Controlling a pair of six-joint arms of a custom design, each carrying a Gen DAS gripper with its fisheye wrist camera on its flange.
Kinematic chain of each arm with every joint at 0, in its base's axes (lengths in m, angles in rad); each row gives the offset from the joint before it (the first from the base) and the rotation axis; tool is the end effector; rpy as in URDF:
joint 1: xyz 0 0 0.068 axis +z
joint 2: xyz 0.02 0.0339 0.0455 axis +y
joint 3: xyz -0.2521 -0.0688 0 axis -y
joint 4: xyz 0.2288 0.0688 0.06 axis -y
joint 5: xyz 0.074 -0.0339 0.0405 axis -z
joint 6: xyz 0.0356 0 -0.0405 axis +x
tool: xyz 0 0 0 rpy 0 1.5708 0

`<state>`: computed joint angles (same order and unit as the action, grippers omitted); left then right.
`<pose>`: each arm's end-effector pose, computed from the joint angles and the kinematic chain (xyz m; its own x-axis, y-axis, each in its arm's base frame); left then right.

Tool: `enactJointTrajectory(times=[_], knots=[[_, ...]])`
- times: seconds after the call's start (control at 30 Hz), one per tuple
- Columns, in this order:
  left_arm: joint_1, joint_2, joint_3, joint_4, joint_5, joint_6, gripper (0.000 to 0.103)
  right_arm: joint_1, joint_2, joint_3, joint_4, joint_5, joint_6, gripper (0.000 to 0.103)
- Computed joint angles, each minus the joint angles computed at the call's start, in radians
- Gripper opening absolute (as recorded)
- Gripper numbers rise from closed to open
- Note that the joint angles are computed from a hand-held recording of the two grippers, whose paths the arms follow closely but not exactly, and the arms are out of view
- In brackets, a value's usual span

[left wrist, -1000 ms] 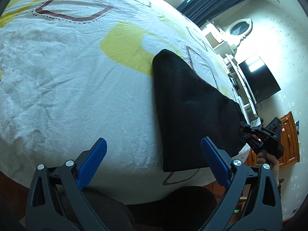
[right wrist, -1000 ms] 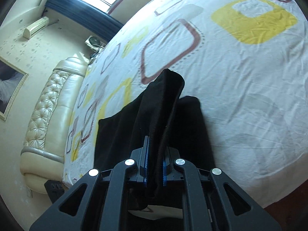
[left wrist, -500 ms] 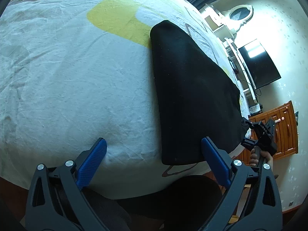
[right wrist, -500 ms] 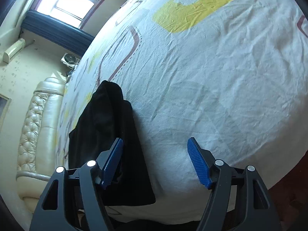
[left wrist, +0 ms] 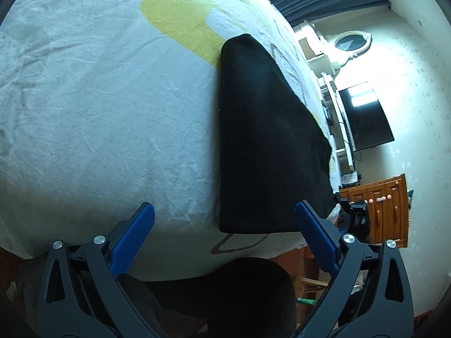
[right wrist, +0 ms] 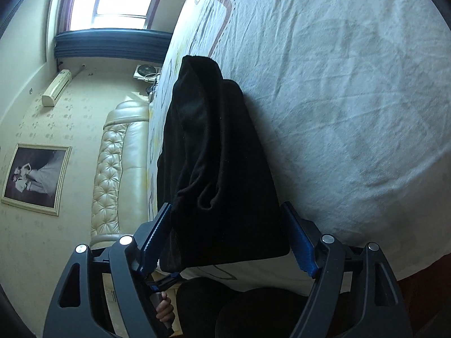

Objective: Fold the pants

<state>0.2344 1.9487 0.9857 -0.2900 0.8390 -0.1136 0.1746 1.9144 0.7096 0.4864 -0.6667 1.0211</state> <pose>0.3208 0.0494 0.1014 -0.9260 -0.2990 -0.2303 -0.0343 0.6744 -0.7376 0.3109 0.0772 0.0916 -0.8460 0.5312 -0.0463 0.2418 0.4596 0.8546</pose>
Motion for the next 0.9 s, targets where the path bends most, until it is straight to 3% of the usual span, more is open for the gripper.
enactJointTrajectory(times=[0.13, 0.33, 0.47, 0.53, 0.57, 0.6, 0.7, 0.9], knots=[[-0.021, 0.024, 0.004, 0.043, 0.08, -0.033, 0.099, 0.015, -0.014, -0.012, -0.026, 0.008, -0.067, 0.076], [-0.038, 0.091, 0.002, 0.193, 0.104, -0.199, 0.099, 0.019, 0.0, 0.016, -0.052, 0.016, -0.098, 0.073], [-0.068, 0.087, 0.025, 0.15, 0.064, -0.152, 0.099, 0.02, 0.002, 0.024, -0.078, 0.03, -0.121, 0.063], [-0.079, 0.069, 0.019, 0.137, 0.037, -0.136, 0.091, 0.023, 0.008, 0.025, -0.069, 0.033, -0.118, 0.061], [-0.087, 0.076, 0.031, 0.116, 0.038, -0.125, 0.058, 0.007, 0.007, 0.004, -0.056, 0.021, -0.132, 0.06], [-0.092, 0.095, 0.055, 0.077, 0.041, -0.116, 0.047, 0.002, 0.008, -0.002, -0.049, 0.018, -0.135, 0.06], [-0.101, 0.085, 0.05, 0.081, 0.009, -0.14, 0.046, -0.001, 0.01, -0.011, -0.036, 0.016, -0.133, 0.06], [-0.142, 0.01, 0.019, 0.084, -0.121, -0.091, 0.035, 0.003, -0.002, -0.01, -0.066, 0.031, -0.164, 0.057]])
